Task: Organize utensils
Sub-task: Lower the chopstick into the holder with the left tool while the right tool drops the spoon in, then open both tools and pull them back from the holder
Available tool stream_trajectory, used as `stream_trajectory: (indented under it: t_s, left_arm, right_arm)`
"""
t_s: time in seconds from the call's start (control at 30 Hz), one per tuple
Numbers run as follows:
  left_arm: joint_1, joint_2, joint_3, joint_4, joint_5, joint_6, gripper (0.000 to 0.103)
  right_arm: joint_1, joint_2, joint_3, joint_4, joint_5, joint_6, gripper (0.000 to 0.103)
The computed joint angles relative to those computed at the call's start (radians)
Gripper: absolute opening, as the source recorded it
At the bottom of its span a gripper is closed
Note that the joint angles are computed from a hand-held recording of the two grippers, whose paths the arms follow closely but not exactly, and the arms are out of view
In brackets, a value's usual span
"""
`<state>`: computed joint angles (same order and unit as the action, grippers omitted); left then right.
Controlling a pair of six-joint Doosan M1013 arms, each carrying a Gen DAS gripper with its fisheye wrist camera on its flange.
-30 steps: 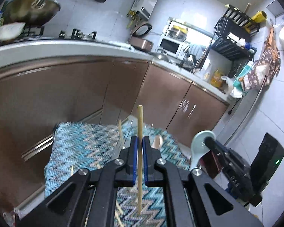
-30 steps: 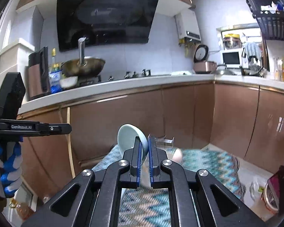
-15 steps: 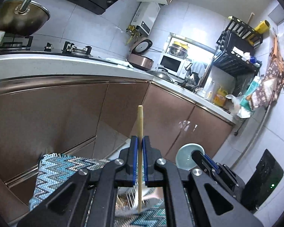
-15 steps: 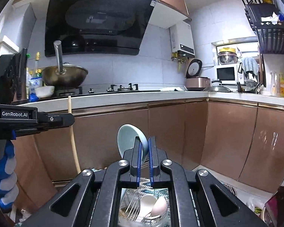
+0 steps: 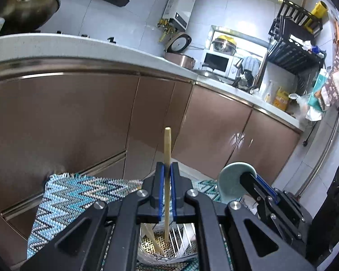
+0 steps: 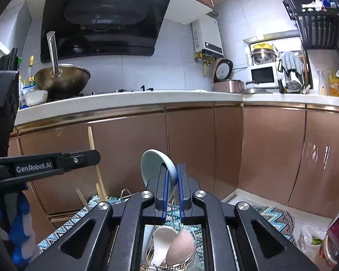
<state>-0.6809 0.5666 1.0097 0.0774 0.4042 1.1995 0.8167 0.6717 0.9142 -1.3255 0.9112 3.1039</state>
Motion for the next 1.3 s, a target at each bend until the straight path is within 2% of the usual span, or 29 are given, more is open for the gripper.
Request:
stream_trajectory:
  t_s: [0.17,0.23,0.3,0.47,0.63,0.7,0.83,1.07,1.3]
  left_arm:
    - [-0.001,-0.020,0.035,-0.003,-0.010,-0.008,0.008]
    - [-0.001,-0.034,0.052,-0.012,-0.021,0.002,0.014]
    - [0.000,-0.047,0.066,-0.008,-0.026,-0.002,0.022]
    - [-0.006,-0.095,0.113,0.083,-0.037,-0.082,0.026]
    - [-0.016,-0.158,0.176,0.239,-0.056,-0.224,0.040]
    - [-0.022,-0.185,0.201,0.300,-0.054,-0.274,0.040]
    - [-0.025,-0.235,0.250,0.339,-0.062,-0.313,0.042]
    - [-0.031,-0.320,0.335,0.488,-0.066,-0.459,0.045]
    - [-0.037,-0.402,0.415,0.666,-0.048,-0.632,0.046]
  right_arm:
    - [0.003,-0.009,0.030,0.013,-0.016,0.026,0.019]
    - [0.008,-0.013,0.038,0.005,-0.014,0.042,0.027]
    - [0.015,-0.020,0.047,-0.004,-0.012,0.056,0.040]
    - [0.034,-0.036,0.052,-0.007,0.016,0.059,0.041]
    - [0.060,-0.058,0.064,-0.017,0.062,0.080,0.042]
    - [0.071,-0.065,0.064,-0.021,0.081,0.084,0.044]
    - [0.101,-0.074,0.055,-0.034,0.119,0.083,0.045]
    - [0.144,-0.074,0.021,-0.047,0.160,0.048,0.053]
    - [0.186,-0.066,-0.020,-0.072,0.192,-0.004,0.054]
